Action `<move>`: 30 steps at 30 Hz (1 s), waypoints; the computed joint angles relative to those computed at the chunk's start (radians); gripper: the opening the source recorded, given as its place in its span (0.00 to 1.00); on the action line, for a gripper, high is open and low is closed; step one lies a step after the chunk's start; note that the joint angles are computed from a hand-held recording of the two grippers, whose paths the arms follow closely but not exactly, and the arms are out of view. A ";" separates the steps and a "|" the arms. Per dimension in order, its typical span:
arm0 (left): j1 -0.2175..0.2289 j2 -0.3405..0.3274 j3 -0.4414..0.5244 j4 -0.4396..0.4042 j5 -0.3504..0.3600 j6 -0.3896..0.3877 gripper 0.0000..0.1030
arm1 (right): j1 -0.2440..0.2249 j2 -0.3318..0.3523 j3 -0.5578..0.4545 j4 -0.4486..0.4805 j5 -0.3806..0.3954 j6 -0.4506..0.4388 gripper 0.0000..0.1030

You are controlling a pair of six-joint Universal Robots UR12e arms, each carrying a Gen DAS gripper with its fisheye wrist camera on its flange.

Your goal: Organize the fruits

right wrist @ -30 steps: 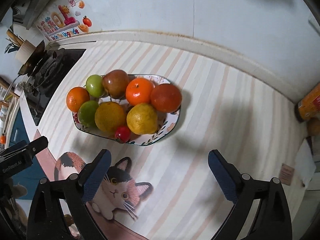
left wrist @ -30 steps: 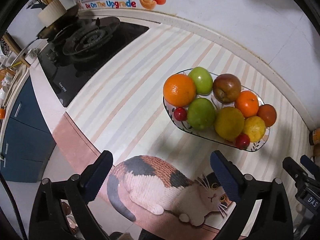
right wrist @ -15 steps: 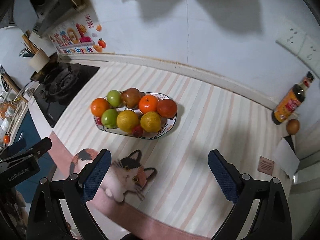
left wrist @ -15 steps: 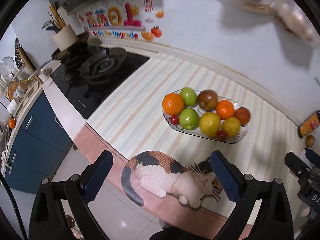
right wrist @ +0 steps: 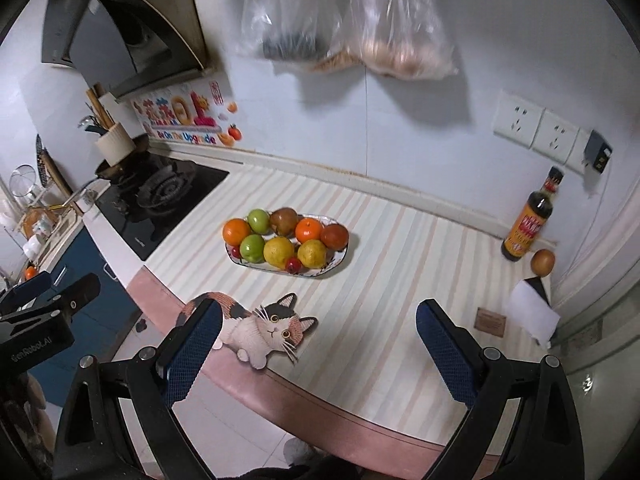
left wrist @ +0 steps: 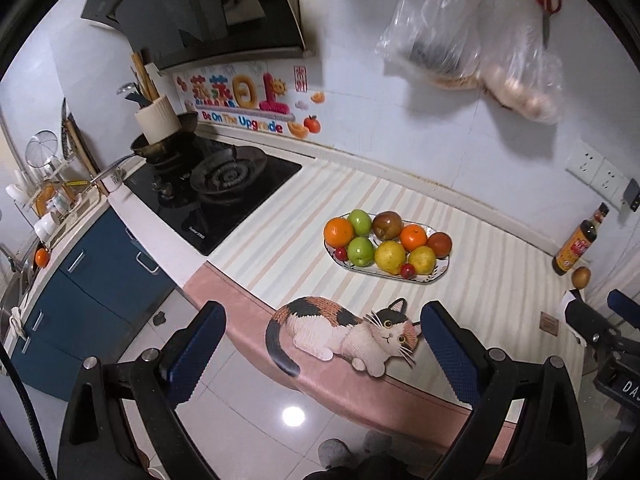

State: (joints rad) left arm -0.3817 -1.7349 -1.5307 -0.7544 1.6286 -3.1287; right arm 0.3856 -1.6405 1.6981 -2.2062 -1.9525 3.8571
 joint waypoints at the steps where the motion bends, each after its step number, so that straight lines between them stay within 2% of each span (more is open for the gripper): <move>1: -0.001 0.010 -0.004 -0.008 -0.003 -0.004 0.97 | 0.003 -0.008 0.000 -0.003 0.000 -0.002 0.97; 5: -0.001 0.044 -0.027 -0.006 -0.027 -0.021 0.97 | 0.022 -0.030 -0.007 0.004 -0.021 -0.020 0.97; 10: -0.012 0.072 -0.045 0.006 -0.023 -0.031 0.97 | 0.036 -0.055 -0.004 0.009 -0.025 -0.029 0.97; 15: -0.023 0.082 -0.054 0.016 -0.014 -0.027 0.97 | 0.031 -0.066 0.001 0.004 -0.009 -0.036 0.97; 22: -0.035 0.056 -0.034 0.012 0.012 -0.036 0.97 | 0.002 -0.057 0.007 -0.004 0.037 -0.054 0.97; 30: -0.042 -0.018 0.026 -0.010 0.050 -0.043 0.97 | -0.059 0.000 -0.003 -0.016 0.103 -0.083 0.97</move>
State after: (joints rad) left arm -0.4241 -1.7531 -1.5049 -0.7645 1.6788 -3.1713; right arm 0.3270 -1.6407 1.6947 -2.2221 -1.8500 3.7739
